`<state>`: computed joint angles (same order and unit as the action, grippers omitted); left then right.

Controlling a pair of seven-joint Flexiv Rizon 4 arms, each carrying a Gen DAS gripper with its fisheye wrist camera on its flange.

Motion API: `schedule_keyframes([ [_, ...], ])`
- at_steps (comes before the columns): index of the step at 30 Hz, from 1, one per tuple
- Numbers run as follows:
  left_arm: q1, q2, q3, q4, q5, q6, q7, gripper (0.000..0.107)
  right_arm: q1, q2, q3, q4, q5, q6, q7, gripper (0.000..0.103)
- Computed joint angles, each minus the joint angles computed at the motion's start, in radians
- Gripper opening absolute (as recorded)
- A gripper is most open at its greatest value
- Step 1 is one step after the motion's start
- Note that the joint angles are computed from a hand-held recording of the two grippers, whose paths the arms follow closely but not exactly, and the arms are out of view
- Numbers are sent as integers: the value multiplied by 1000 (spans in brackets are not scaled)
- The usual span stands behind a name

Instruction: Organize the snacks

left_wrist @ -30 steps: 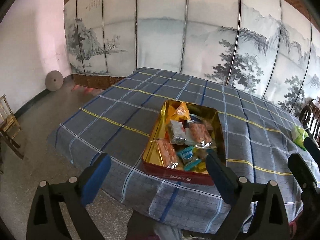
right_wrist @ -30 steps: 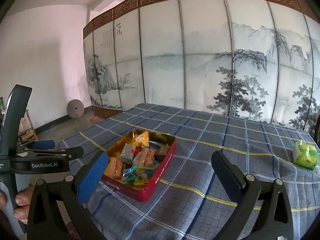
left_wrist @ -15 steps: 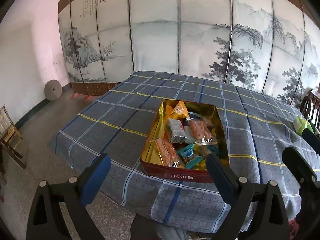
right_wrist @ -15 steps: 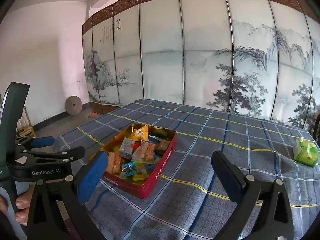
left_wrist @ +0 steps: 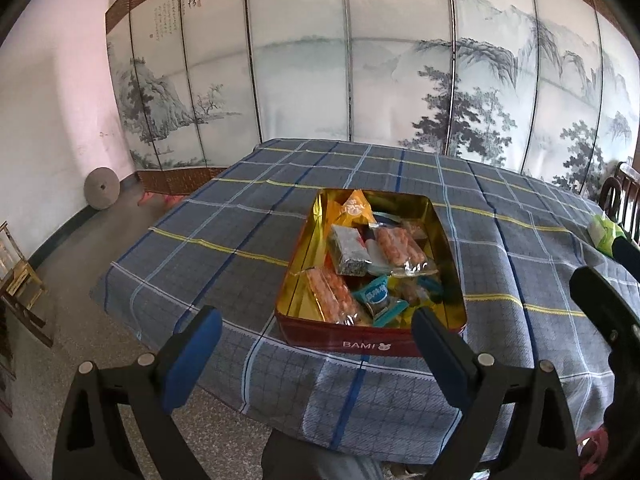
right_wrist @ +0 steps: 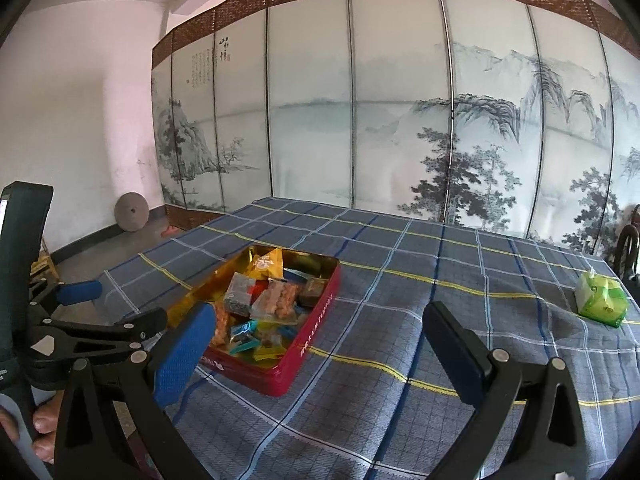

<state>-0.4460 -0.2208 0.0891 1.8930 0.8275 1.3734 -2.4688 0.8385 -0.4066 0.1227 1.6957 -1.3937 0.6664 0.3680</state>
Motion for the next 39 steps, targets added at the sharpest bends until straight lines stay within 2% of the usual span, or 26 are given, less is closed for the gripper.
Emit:
schedule_keyframes([
  [5, -1, -9, 8, 3, 18, 17, -7, 98, 0, -7, -2, -3, -2, 7, 1, 103],
  [10, 8, -22, 8, 16, -17, 54, 34, 98, 5, -16, -5, -8, 1, 6, -5, 103],
  [15, 47, -38, -20, 61, -158, 117, 167, 99, 8, -19, -8, -8, -1, 8, -1, 103],
  [18, 35, -45, -10, 74, -218, 129, 218, 103, 9, -19, -8, -10, 1, 6, -4, 103],
  [24, -3, -58, 32, 92, -304, 152, 284, 103, 10, -21, -9, -11, 3, 10, -7, 103],
  [27, -46, -65, 78, 82, -297, 148, 272, 103, 12, -23, -10, -14, 5, 5, -11, 103],
  [39, -91, -79, 124, 78, -297, 169, 281, 103, 9, -23, -11, -15, 1, 21, -22, 103],
])
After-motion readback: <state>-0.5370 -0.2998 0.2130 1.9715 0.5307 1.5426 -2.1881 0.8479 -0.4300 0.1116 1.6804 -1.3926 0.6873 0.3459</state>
